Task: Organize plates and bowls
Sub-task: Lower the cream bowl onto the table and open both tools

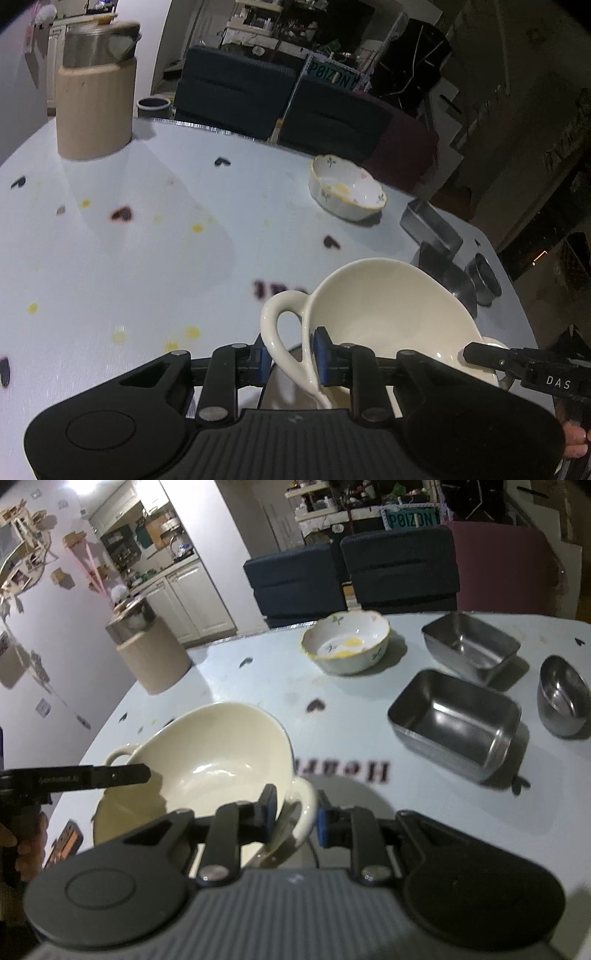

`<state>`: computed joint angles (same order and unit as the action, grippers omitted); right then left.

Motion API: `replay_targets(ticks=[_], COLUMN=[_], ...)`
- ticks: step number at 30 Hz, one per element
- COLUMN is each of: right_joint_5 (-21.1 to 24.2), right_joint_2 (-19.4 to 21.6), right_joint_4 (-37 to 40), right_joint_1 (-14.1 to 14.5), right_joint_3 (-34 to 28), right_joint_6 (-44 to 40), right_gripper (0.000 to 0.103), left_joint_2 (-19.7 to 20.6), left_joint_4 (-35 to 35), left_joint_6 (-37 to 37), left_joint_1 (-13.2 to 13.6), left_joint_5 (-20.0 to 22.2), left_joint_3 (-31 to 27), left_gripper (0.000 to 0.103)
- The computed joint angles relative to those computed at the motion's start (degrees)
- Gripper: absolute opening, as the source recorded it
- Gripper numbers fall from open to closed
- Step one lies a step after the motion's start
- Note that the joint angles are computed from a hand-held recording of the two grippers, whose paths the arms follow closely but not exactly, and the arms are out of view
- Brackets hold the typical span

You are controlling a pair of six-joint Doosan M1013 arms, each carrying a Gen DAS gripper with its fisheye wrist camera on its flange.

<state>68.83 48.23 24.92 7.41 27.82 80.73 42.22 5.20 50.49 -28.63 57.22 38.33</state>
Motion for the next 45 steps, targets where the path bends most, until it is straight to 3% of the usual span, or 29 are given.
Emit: replay_targets(ticks=[10,45], right_joint_5=[2.13,9.92], right_joint_2=[-2.24,0.09], right_joint_4=[-0.76,-6.66], right_joint_1=[0.48,1.83], right_joint_3=[4.48,1.47], right_joint_6=[-0.90,1.09], right_gripper=[0.026,0.028], left_joint_2=[-2.37,-1.31], left_joint_4=[-4.13,-7.31], left_joint_6=[1.60,7.74], left_joint_1=[0.41,0.65], left_joint_5=[-2.17,1.11], left_joint_3=[6.31,6.45], left_gripper=[0.025,0.027])
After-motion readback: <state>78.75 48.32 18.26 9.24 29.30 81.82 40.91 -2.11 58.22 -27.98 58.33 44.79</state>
